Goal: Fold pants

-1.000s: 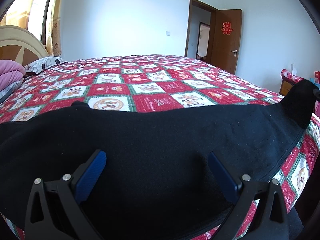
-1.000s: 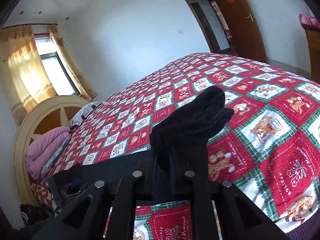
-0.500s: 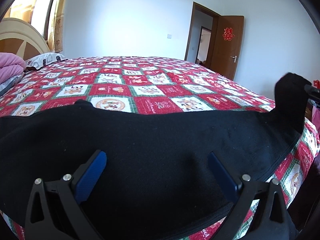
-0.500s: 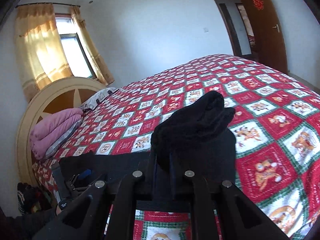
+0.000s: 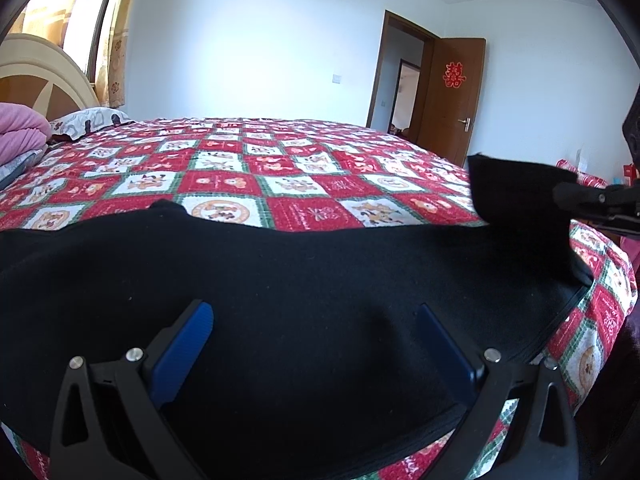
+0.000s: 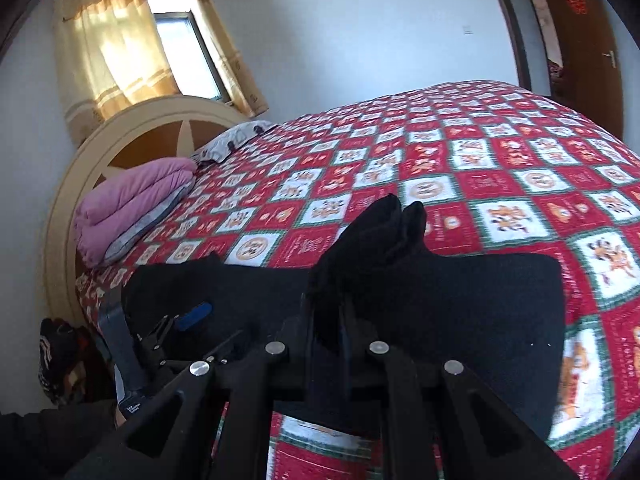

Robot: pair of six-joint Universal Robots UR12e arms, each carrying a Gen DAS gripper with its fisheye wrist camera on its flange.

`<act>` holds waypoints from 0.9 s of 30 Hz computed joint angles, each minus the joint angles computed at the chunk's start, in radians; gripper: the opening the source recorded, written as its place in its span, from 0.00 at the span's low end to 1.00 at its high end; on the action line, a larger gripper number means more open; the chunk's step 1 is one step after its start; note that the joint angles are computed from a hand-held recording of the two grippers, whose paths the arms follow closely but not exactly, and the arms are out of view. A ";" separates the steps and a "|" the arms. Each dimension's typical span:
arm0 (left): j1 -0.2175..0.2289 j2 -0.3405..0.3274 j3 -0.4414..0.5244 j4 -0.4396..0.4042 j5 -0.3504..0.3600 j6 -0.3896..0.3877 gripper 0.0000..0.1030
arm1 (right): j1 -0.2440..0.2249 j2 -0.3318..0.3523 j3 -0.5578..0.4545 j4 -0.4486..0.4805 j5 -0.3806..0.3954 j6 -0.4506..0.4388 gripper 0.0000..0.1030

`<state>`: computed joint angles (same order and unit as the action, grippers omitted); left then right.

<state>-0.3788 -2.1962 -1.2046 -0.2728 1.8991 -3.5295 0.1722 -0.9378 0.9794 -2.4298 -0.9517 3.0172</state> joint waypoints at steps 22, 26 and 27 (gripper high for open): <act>0.024 0.043 -0.083 0.094 0.076 -0.212 1.00 | 0.067 0.035 -0.034 0.141 0.005 -0.167 0.10; 0.024 0.046 -0.089 0.098 0.076 -0.206 1.00 | 0.078 0.032 -0.027 0.146 -0.021 -0.204 0.10; 0.024 0.047 -0.091 0.101 0.076 -0.207 1.00 | 0.080 0.033 -0.027 0.152 -0.020 -0.210 0.10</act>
